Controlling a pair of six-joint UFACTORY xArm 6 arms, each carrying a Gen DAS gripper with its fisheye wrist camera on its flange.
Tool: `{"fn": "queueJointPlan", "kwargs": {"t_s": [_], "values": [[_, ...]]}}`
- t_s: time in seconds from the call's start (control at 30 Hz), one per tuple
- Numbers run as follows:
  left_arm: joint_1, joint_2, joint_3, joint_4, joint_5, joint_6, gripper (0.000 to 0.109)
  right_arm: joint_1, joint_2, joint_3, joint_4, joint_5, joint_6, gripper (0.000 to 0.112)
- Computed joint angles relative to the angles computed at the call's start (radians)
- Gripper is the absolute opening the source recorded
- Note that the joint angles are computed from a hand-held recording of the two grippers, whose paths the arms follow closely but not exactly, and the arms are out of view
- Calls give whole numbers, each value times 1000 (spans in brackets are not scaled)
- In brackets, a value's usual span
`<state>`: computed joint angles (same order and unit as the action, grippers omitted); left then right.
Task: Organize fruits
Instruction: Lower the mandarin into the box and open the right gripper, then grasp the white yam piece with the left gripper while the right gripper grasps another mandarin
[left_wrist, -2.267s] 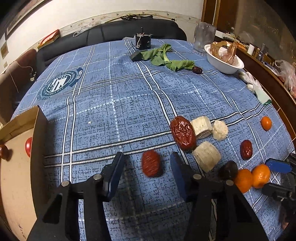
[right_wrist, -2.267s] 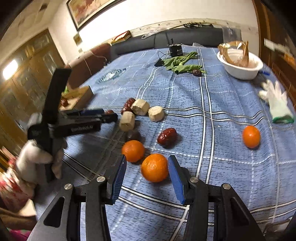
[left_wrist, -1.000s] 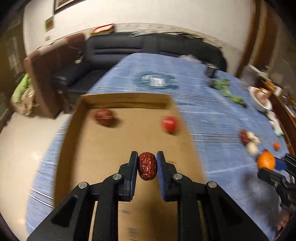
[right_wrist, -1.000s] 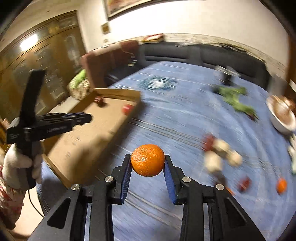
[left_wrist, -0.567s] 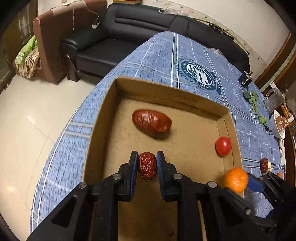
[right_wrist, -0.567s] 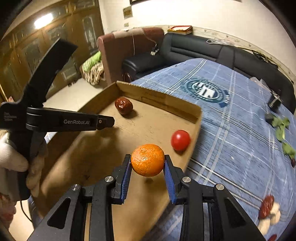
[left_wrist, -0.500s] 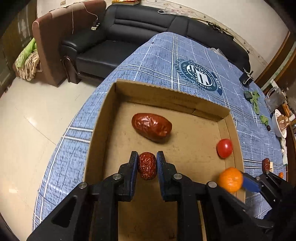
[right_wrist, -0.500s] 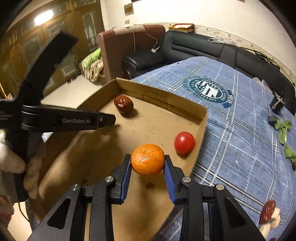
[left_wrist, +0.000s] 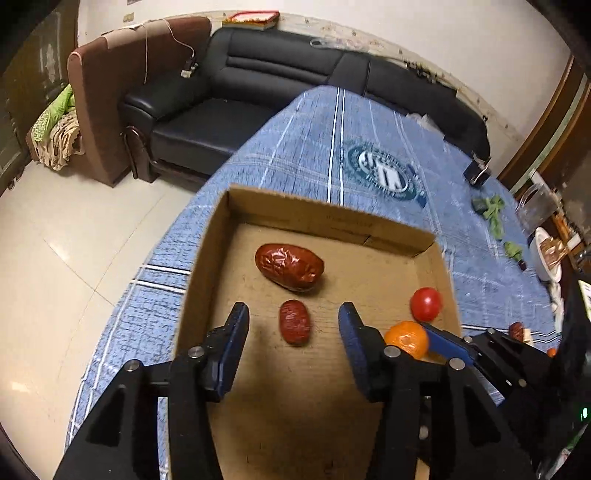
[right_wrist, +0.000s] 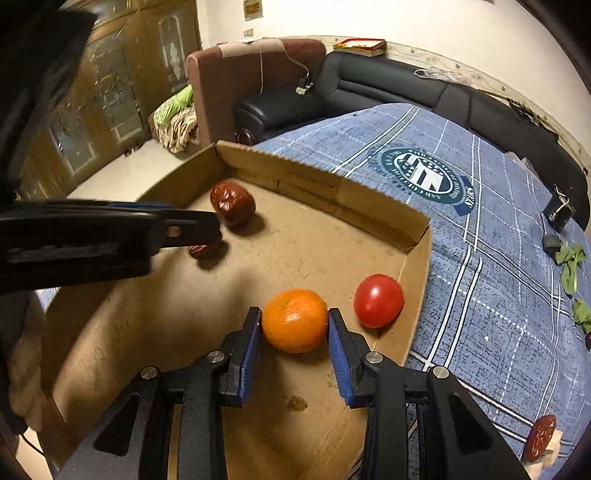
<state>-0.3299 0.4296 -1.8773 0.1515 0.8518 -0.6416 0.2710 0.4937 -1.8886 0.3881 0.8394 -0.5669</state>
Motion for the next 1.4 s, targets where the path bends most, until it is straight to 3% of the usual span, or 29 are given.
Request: {"fn": "queueJointPlan", "kwargs": {"t_s": [0.27,0.47,0.63,0.8,1.03,1.23,1.4], "values": [[-33,-135,137,62,-84,-98,61,-47,-90,46,124,-37,-40,40],[-100,-195,207,51,-138,-114,65,-136,-267,232,235,-67,-79,42],[-185,-198,219,23,-169,-102,66,-262,-417,414,296,-76,-109,43],[-265,-143,151,14,-157,-70,66,-431,-532,555,276,-97,-138,44],[-338,55,-103,-34,-58,-9,65,-627,-534,588,263,-91,-107,46],[-362,195,-291,-56,46,20,65,-638,-512,596,296,-42,-145,46],[-354,196,-286,-35,53,-3,65,-578,-480,571,334,-24,-182,46]]}}
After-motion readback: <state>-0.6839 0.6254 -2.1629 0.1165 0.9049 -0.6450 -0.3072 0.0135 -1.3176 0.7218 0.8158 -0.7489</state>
